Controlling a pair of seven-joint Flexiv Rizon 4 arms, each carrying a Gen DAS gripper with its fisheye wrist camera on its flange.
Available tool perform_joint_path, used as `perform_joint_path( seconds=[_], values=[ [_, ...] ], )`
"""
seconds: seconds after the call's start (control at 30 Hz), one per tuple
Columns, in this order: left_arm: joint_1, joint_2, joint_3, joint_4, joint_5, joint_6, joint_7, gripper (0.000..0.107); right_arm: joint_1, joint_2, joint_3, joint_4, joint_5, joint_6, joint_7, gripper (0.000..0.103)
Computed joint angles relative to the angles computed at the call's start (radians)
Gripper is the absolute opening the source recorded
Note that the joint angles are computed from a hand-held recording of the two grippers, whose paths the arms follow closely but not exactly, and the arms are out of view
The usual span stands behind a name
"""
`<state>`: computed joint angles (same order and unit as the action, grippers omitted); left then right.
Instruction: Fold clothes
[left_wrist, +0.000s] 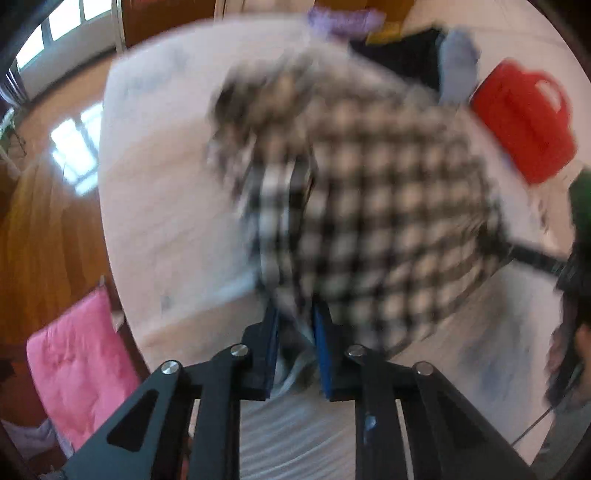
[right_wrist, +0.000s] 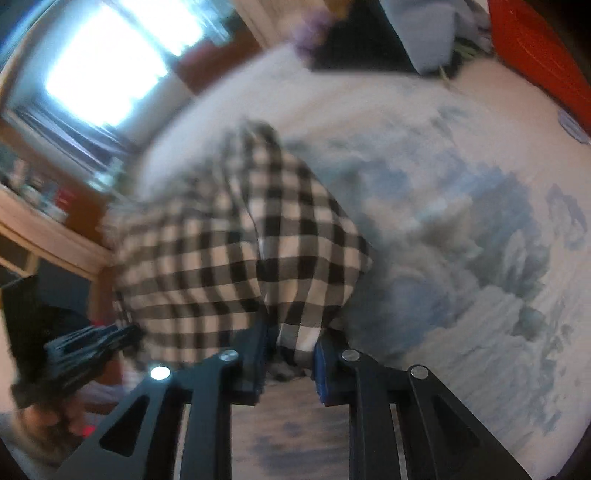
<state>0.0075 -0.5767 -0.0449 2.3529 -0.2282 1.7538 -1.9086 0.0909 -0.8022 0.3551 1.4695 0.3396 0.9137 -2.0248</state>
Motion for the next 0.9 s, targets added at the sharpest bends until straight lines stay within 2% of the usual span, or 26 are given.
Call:
perform_joint_path(
  seconds=[0.03, 0.07, 0.1, 0.2, 0.23, 0.3, 0.33, 0.37, 0.4, 0.5, 0.53, 0.63, 0.67, 0.7, 0.73, 0.83, 0.9],
  values=[
    [0.000, 0.004, -0.005, 0.009, -0.015, 0.010, 0.020, 0.018, 0.007, 0.000, -0.014, -0.001, -0.006, -0.009, 0.025, 0.044],
    [0.028, 0.012, -0.034, 0.018, -0.019, 0.021, 0.041, 0.018, 0.007, 0.010, -0.019, 0.007, -0.007, -0.004, 0.034, 0.054],
    [0.069, 0.022, -0.057, 0.024, 0.035, 0.033, 0.022, 0.018, -0.001, 0.028, -0.015, 0.023, -0.002, 0.017, 0.027, 0.057],
    [0.100, 0.069, -0.073, 0.037, 0.077, 0.093, 0.031, 0.018, -0.044, 0.075, 0.019, 0.047, 0.038, 0.059, -0.018, 0.061],
    [0.123, 0.081, -0.090, 0.034, 0.091, 0.107, 0.030, 0.022, -0.069, 0.088, 0.042, 0.040, 0.065, 0.059, -0.045, 0.064],
    [0.161, 0.089, -0.115, 0.016, 0.110, 0.134, 0.016, 0.046, -0.083, 0.094, 0.059, 0.007, 0.098, 0.042, -0.071, 0.065],
    [0.166, 0.085, -0.114, 0.000, 0.110, 0.142, 0.008, 0.070, -0.083, 0.094, 0.060, -0.011, 0.109, 0.032, -0.078, 0.065],
    [0.160, 0.076, -0.101, -0.023, 0.102, 0.144, 0.001, 0.086, -0.070, 0.090, 0.053, -0.032, 0.110, 0.028, -0.078, 0.065],
    [0.148, 0.064, -0.084, -0.049, 0.091, 0.141, -0.002, 0.089, -0.047, 0.081, 0.041, -0.053, 0.102, 0.027, -0.071, 0.065],
    [0.108, 0.010, -0.040, -0.137, 0.036, 0.074, -0.002, 0.090, 0.019, 0.011, 0.022, -0.158, 0.074, -0.015, -0.038, 0.066],
    [0.098, -0.004, -0.026, -0.156, 0.018, 0.045, -0.002, 0.089, 0.044, -0.018, 0.010, -0.196, 0.059, -0.027, -0.018, 0.067],
    [0.088, -0.044, -0.002, -0.193, -0.008, -0.010, 0.015, 0.029, 0.093, -0.122, 0.003, -0.332, 0.021, -0.102, 0.019, 0.068],
    [0.076, -0.052, 0.011, -0.191, -0.022, -0.012, 0.007, 0.022, 0.095, -0.155, 0.016, -0.381, 0.019, -0.152, 0.011, 0.059],
    [0.040, -0.058, 0.049, -0.192, -0.042, -0.023, -0.001, 0.019, 0.095, -0.180, 0.028, -0.421, 0.019, -0.207, -0.003, 0.041],
    [0.005, -0.064, 0.087, -0.195, -0.046, -0.038, -0.017, 0.017, 0.116, -0.194, 0.011, -0.440, 0.003, -0.226, -0.003, 0.003],
    [0.020, -0.090, 0.076, -0.196, -0.067, -0.076, -0.007, 0.017, 0.191, -0.242, -0.068, -0.477, -0.066, -0.199, 0.071, 0.004],
    [-0.031, -0.107, 0.130, -0.218, -0.057, -0.092, -0.003, 0.017, 0.200, -0.270, -0.081, -0.496, -0.080, -0.185, 0.113, 0.013]
  ],
)
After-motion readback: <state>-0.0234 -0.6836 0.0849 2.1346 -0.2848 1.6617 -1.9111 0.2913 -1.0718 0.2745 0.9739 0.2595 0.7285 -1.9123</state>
